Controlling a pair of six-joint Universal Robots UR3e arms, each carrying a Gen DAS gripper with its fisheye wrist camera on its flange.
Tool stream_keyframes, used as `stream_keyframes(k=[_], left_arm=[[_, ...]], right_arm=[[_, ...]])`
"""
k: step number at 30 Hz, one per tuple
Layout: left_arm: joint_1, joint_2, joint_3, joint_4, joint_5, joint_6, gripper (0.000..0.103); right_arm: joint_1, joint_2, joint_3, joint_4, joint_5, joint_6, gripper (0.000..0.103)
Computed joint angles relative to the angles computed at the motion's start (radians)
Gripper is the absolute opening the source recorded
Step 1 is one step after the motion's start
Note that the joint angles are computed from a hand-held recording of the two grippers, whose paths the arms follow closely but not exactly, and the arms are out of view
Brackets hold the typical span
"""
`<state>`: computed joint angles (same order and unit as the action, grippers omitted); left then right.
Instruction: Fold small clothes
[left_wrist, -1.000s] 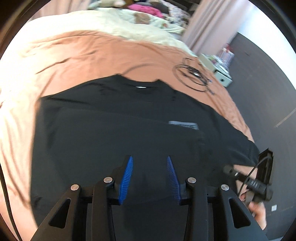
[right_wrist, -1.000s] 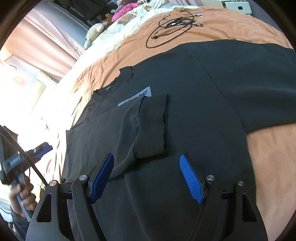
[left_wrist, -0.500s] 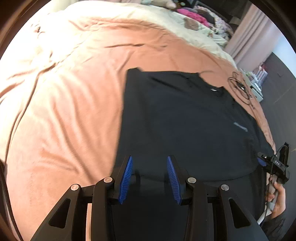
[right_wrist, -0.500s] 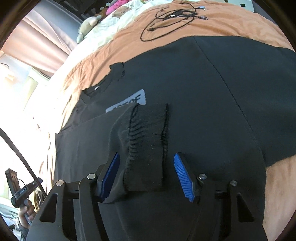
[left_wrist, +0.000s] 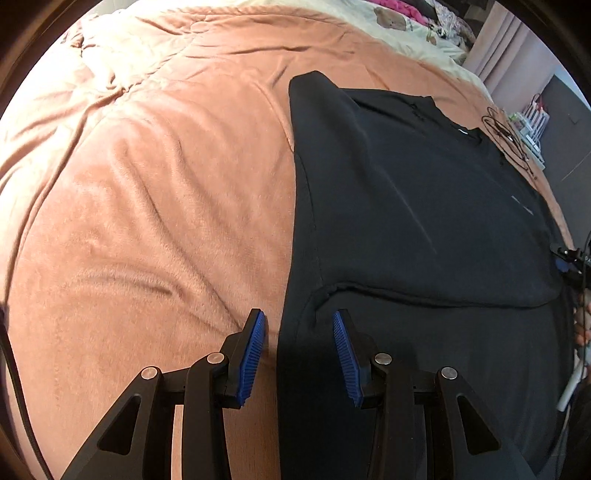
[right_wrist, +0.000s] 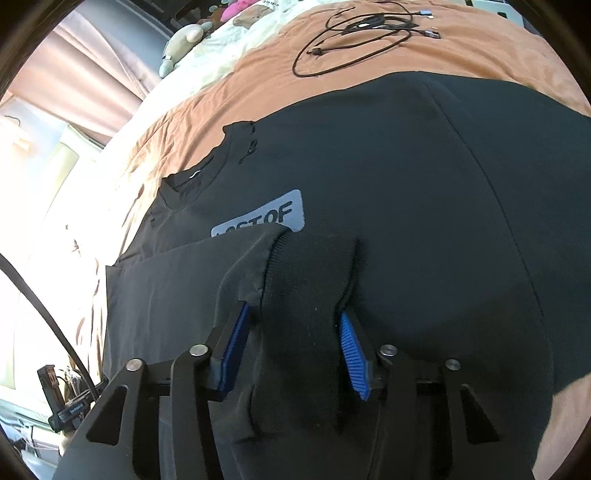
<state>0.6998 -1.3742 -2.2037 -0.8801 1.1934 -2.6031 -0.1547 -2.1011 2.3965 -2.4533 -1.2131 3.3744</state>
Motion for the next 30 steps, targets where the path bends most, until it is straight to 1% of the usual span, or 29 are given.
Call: stream_keyframes(k=[2, 3, 4, 5, 7, 11, 14, 16, 17, 19, 21, 22, 23, 24, 25, 27, 30], left_arm=[[-0.028, -0.024, 0.001, 0.057, 0.017, -0.033, 0.041], [-0.04, -0.037, 0.006, 0.074, 0.024, -0.043, 0.041], [-0.036, -0.036, 0.005, 0.077, 0.024, -0.037, 0.041], [-0.04, -0.042, 0.006, 0.088, 0.027, -0.038, 0.041], [-0.044, -0.065, 0.015, 0.106, 0.027, -0.053, 0.041], [-0.043, -0.086, 0.022, 0.121, 0.02, -0.057, 0.041], [-0.045, -0.088, 0.015, 0.135, 0.019, -0.058, 0.041], [-0.047, -0.088, 0.01, 0.142, 0.022, -0.06, 0.041], [-0.048, -0.091, 0.013, 0.141, 0.023, -0.061, 0.041], [-0.049, -0.089, 0.02, 0.13, 0.025, -0.062, 0.041], [-0.045, -0.087, 0.023, 0.118, 0.023, -0.06, 0.041], [-0.046, -0.089, 0.026, 0.117, 0.023, -0.061, 0.041], [-0.045, -0.088, 0.026, 0.115, 0.023, -0.059, 0.041], [-0.045, -0.087, 0.025, 0.117, 0.025, -0.061, 0.041], [-0.047, -0.088, 0.024, 0.121, 0.026, -0.064, 0.041], [-0.046, -0.081, 0.016, 0.125, 0.026, -0.069, 0.041], [-0.04, -0.067, 0.008, 0.119, 0.028, -0.07, 0.041]], right_arm=[[0.007, 0.024, 0.0, -0.027, 0.0, 0.012, 0.033], [0.013, 0.037, -0.001, -0.039, -0.002, 0.018, 0.026], [0.014, 0.046, -0.002, -0.045, -0.002, 0.019, 0.016], [0.009, 0.047, -0.002, -0.045, 0.004, 0.013, 0.011], [0.011, 0.037, -0.004, -0.046, -0.003, 0.002, 0.007], [0.044, -0.028, -0.025, -0.019, -0.066, 0.002, 0.006], [0.102, -0.05, -0.047, -0.013, -0.16, 0.04, 0.006], [0.184, 0.01, -0.081, -0.051, -0.265, 0.065, 0.006], [0.21, 0.036, -0.102, -0.041, -0.297, 0.068, 0.006], [0.249, 0.089, -0.155, 0.018, -0.339, 0.093, 0.009], [0.309, 0.117, -0.199, 0.052, -0.419, 0.125, 0.009], [0.33, 0.105, -0.208, 0.069, -0.451, 0.128, 0.014], [0.333, 0.085, -0.206, 0.082, -0.45, 0.13, 0.02], [0.313, 0.035, -0.192, 0.113, -0.422, 0.128, 0.044], [0.307, 0.006, -0.186, 0.131, -0.413, 0.134, 0.058], [0.304, -0.049, -0.169, 0.159, -0.398, 0.131, 0.058], [0.318, -0.071, -0.169, 0.241, -0.407, 0.125, 0.058]])
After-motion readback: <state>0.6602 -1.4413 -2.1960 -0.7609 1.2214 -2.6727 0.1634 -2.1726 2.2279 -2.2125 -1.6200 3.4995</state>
